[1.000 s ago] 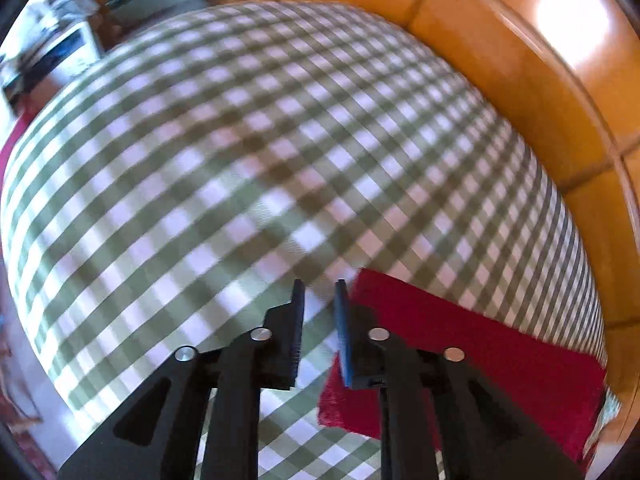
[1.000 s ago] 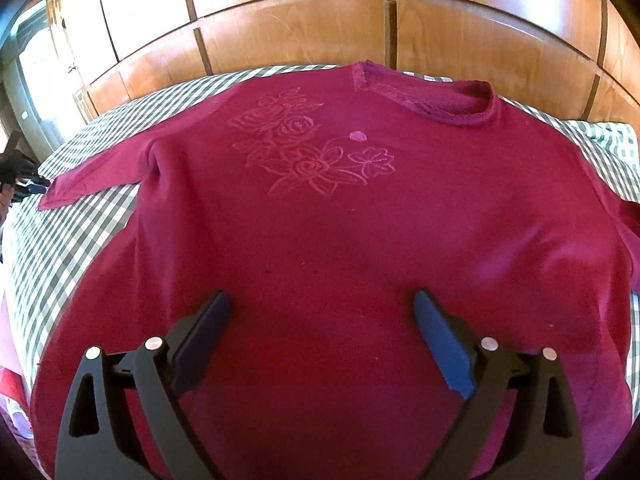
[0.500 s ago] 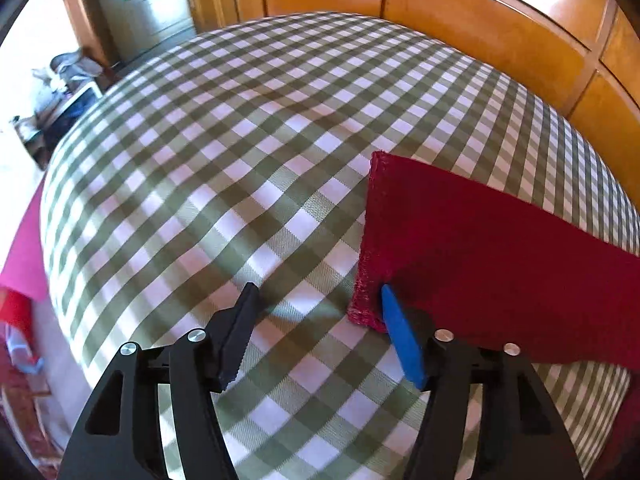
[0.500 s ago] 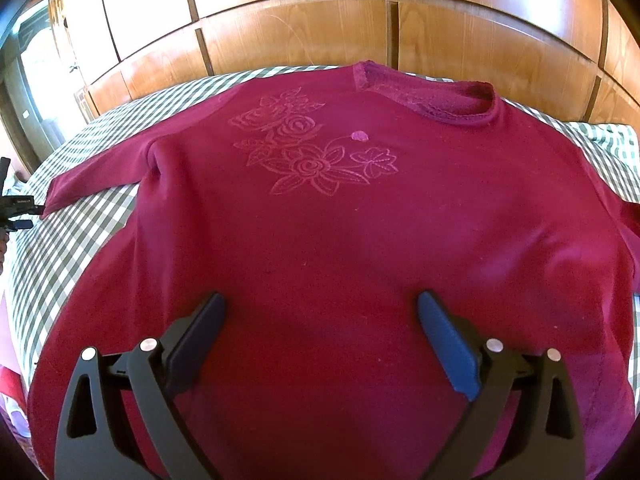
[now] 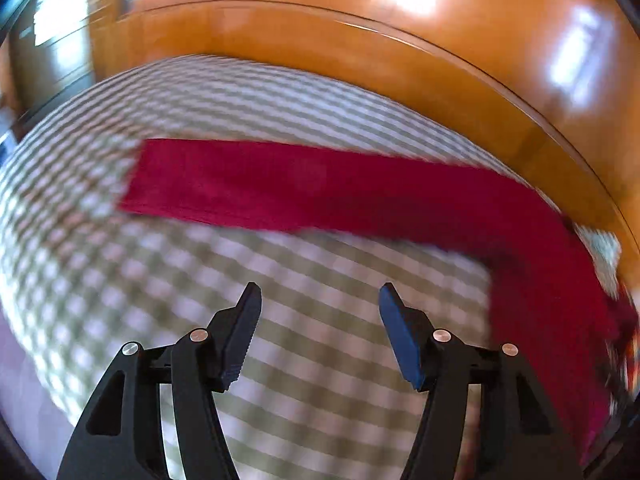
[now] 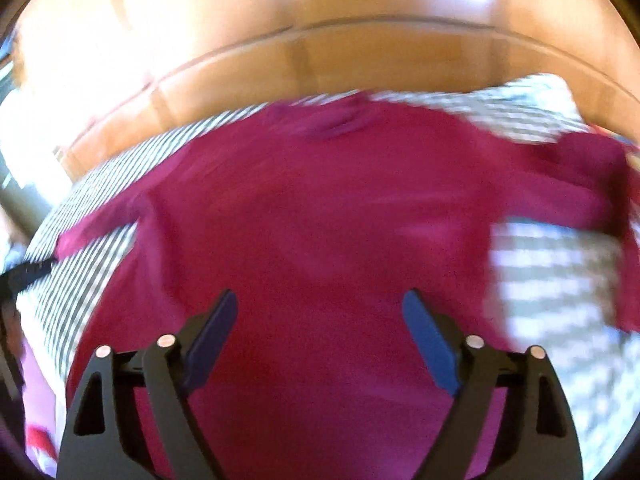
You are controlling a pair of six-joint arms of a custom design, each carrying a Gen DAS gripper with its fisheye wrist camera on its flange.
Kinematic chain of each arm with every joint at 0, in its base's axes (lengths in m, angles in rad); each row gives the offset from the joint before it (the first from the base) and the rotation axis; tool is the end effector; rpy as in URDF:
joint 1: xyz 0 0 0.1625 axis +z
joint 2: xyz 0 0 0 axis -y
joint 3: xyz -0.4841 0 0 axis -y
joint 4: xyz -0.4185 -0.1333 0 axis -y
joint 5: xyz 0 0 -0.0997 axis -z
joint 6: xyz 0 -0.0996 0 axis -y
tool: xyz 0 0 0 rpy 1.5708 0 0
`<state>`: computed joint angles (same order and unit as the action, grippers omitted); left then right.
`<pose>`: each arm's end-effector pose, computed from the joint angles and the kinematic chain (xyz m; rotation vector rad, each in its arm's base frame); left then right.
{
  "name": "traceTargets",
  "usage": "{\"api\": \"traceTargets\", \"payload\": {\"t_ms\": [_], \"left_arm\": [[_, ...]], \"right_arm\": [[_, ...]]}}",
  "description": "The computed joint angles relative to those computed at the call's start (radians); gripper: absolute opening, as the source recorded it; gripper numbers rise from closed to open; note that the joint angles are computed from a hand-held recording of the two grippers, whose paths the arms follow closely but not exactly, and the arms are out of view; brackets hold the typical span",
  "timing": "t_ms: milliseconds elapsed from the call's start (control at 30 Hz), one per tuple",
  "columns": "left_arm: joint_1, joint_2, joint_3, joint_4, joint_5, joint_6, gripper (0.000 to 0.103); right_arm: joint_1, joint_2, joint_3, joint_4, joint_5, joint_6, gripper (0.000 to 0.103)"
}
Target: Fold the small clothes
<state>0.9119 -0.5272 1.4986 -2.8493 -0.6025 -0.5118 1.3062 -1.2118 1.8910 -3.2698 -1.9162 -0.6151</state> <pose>-0.2990 -0.7380 0.0368 -0.0178 2.3194 -0.9700 -0.0681 -0.6319 0.3887 0.1752 -2.2412 0.9660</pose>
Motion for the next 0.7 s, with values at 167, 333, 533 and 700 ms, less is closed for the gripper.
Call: {"api": "traceTargets", "payload": {"t_ms": [167, 333, 533, 700], "left_arm": [[-0.045, 0.117, -0.086, -0.043, -0.127, 0.136, 0.061], [-0.068, 0.193, -0.166, 0.011, -0.223, 0.18, 0.061], [-0.083, 0.23, -0.204, 0.085, -0.244, 0.197, 0.061], [-0.086, 0.243, -0.22, 0.104, -0.25, 0.205, 0.061]], "right_arm": [[-0.077, -0.09, 0.029, -0.177, -0.103, -0.028, 0.075], [-0.156, -0.069, -0.042, -0.204, -0.215, -0.099, 0.071], [-0.188, -0.049, -0.097, -0.152, -0.248, -0.1, 0.007], [-0.172, -0.176, -0.054, -0.118, -0.1, -0.03, 0.006]]}}
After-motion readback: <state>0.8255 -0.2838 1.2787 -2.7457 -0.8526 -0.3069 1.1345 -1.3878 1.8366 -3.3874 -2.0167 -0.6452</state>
